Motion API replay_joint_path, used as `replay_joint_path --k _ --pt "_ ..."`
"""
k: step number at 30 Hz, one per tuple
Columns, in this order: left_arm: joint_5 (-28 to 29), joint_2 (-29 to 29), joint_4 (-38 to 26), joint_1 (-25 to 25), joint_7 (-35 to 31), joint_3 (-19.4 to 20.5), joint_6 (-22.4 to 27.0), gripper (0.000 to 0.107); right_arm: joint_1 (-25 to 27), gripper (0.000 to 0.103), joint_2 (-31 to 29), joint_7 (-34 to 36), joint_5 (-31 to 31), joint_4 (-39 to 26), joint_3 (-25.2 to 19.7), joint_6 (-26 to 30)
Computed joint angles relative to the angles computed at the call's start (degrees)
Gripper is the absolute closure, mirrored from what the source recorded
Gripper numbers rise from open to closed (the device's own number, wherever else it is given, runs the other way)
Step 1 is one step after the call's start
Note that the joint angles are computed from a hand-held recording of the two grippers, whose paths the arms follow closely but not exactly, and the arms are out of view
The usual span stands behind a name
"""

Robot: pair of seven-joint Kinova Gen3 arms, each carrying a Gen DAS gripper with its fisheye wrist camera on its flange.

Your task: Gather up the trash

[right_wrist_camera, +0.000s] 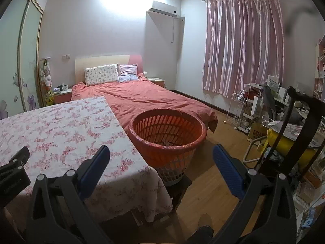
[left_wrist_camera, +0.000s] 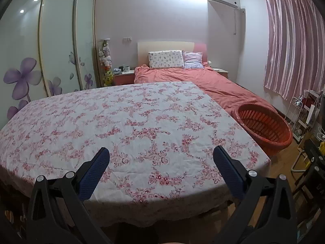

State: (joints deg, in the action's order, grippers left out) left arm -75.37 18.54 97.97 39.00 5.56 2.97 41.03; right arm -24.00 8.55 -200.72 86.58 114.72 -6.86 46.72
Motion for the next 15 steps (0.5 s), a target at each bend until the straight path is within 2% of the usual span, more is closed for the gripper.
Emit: replay_joint_path --k 8,15 --pt "2.8 0.09 -0.3 -0.56 -2.2 -0.13 -0.64 0.007 0.62 0.004 0.43 1.7 -1.73 -0.51 0.43 -2.13" --pt "3.95 0.22 -0.58 -0.36 -3.14 -0.57 -0.59 0.007 -0.09 0.004 1.56 2.28 -2.83 -1.22 0.82 0.19"
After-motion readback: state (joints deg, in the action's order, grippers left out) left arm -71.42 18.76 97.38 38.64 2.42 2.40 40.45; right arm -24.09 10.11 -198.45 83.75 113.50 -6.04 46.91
